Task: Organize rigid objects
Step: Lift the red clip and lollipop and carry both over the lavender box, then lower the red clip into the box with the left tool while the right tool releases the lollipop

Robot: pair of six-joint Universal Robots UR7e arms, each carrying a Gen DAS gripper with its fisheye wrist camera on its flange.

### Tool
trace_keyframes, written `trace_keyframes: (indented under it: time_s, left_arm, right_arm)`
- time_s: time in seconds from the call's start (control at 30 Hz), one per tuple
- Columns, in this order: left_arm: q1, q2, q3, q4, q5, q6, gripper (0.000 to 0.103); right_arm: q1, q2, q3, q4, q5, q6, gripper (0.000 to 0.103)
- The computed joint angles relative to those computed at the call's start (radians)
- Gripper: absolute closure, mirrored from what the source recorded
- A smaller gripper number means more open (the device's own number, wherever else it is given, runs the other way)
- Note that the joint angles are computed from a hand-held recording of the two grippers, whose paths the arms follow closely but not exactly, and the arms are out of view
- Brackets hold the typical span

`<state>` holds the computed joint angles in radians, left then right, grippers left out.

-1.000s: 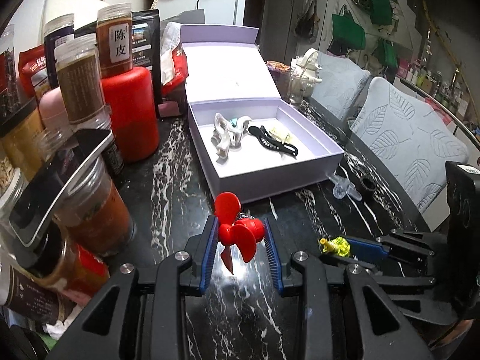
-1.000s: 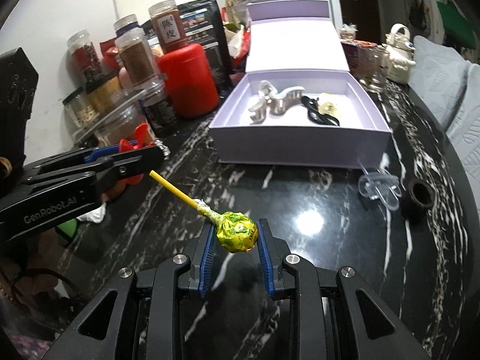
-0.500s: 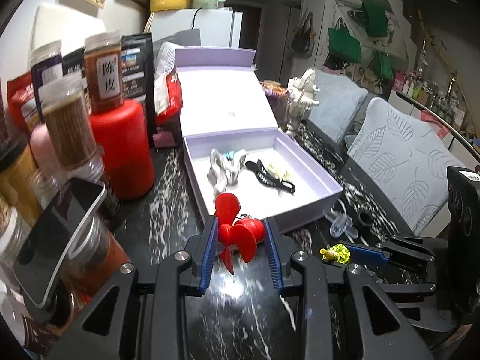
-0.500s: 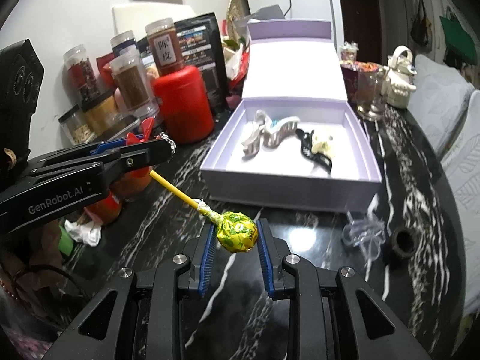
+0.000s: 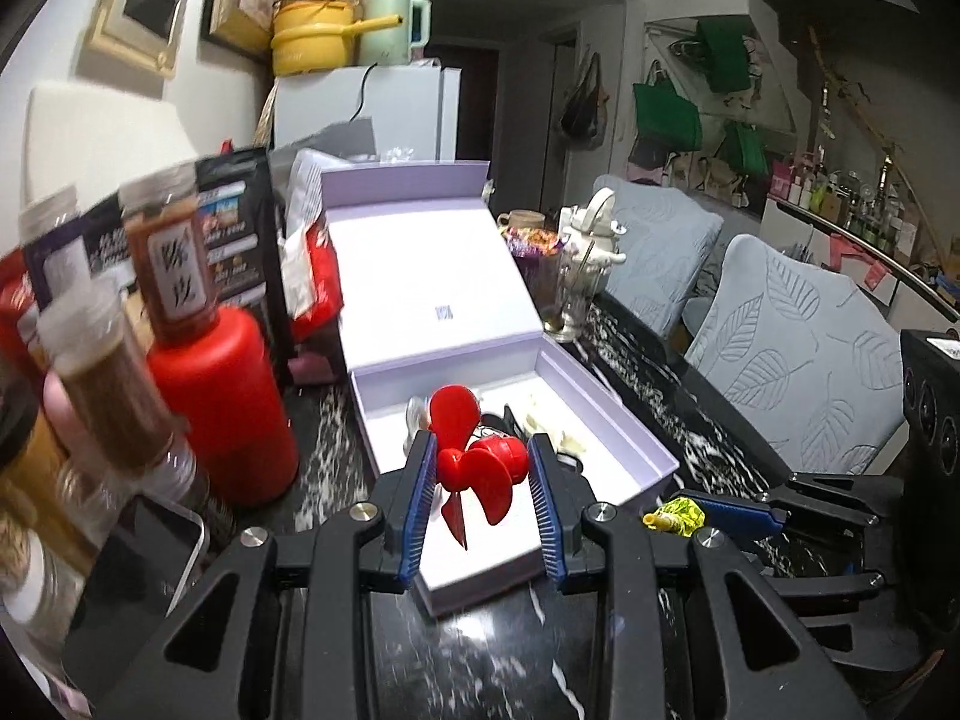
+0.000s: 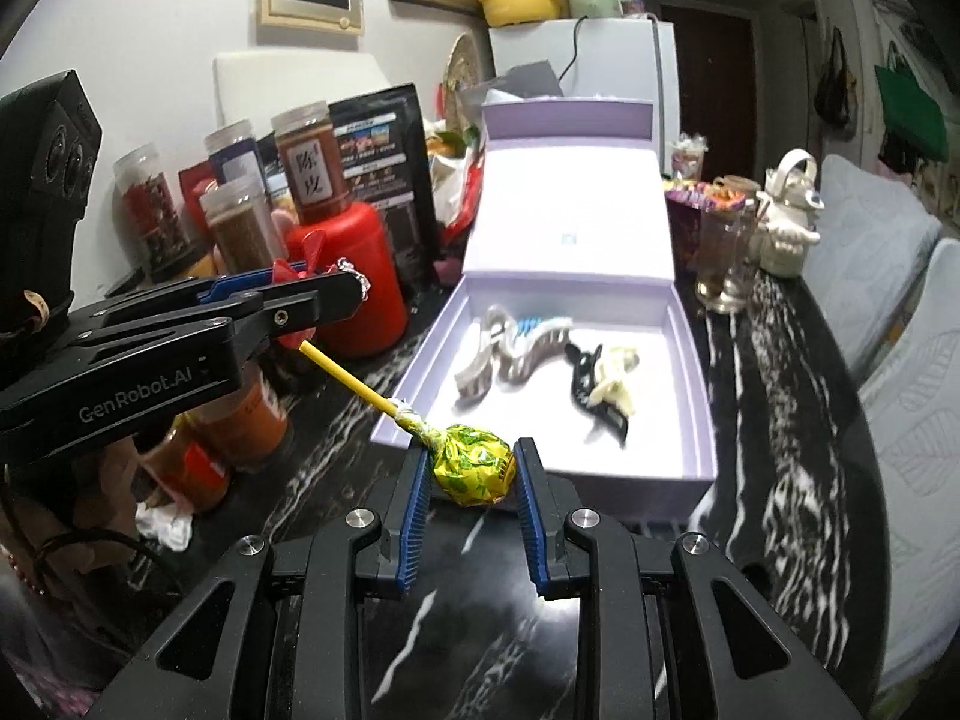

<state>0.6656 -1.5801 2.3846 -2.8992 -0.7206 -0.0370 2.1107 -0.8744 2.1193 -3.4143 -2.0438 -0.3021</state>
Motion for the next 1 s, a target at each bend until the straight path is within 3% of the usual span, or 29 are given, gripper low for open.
trace_keyframes:
  time_s: [0.5,0.67,1.0]
  left_arm:
    - [0.068,0.139,-0.126,-0.168,-0.080,0.193,0.072]
    - [0.110,0.184,-0.182,-0.171,-0.128,0.215,0.072]
    - [0.166,0.283,-0.271,-0.205,-0.143,0.261,0.072]
  right_arm:
    - [-0.011,0.022,-0.122,0.020,-0.017,-0.064,0.076]
    - [-0.023,0.034,-0.165,0.021,-0.019,-0.089,0.076]
    - [-0.054,0.071,-0.257,0.042,-0.041,-0.132,0.076]
